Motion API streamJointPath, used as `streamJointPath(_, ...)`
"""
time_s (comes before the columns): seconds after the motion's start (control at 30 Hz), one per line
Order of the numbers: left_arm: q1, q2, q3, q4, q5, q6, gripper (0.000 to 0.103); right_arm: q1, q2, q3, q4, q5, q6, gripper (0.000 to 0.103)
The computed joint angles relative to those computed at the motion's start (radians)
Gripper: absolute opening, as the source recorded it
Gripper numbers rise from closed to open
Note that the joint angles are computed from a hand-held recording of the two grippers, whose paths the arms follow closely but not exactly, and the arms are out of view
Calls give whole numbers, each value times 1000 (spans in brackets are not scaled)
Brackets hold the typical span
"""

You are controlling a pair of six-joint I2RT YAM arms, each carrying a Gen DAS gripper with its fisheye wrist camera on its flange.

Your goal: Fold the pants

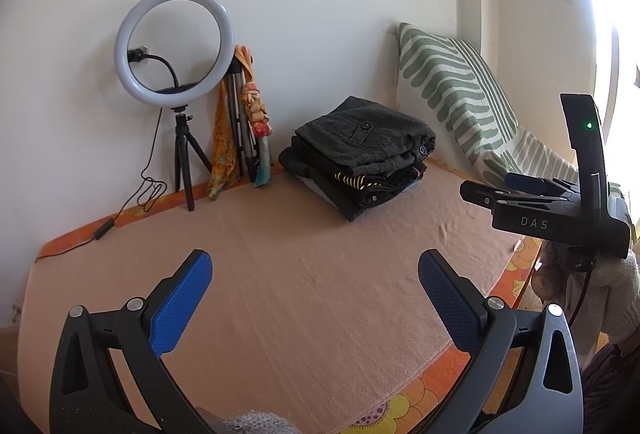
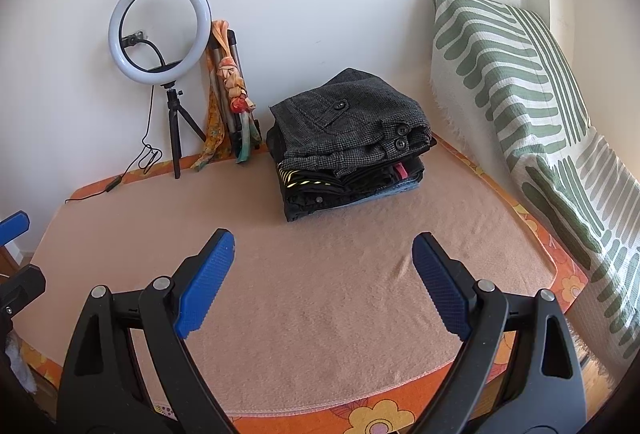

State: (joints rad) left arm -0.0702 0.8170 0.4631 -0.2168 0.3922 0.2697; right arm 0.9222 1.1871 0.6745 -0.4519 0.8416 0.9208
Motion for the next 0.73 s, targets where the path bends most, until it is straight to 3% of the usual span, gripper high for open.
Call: streamJointPath(0.73,4,-17,-14,2,7,-15,103,4,10,3,9,-5,10,93)
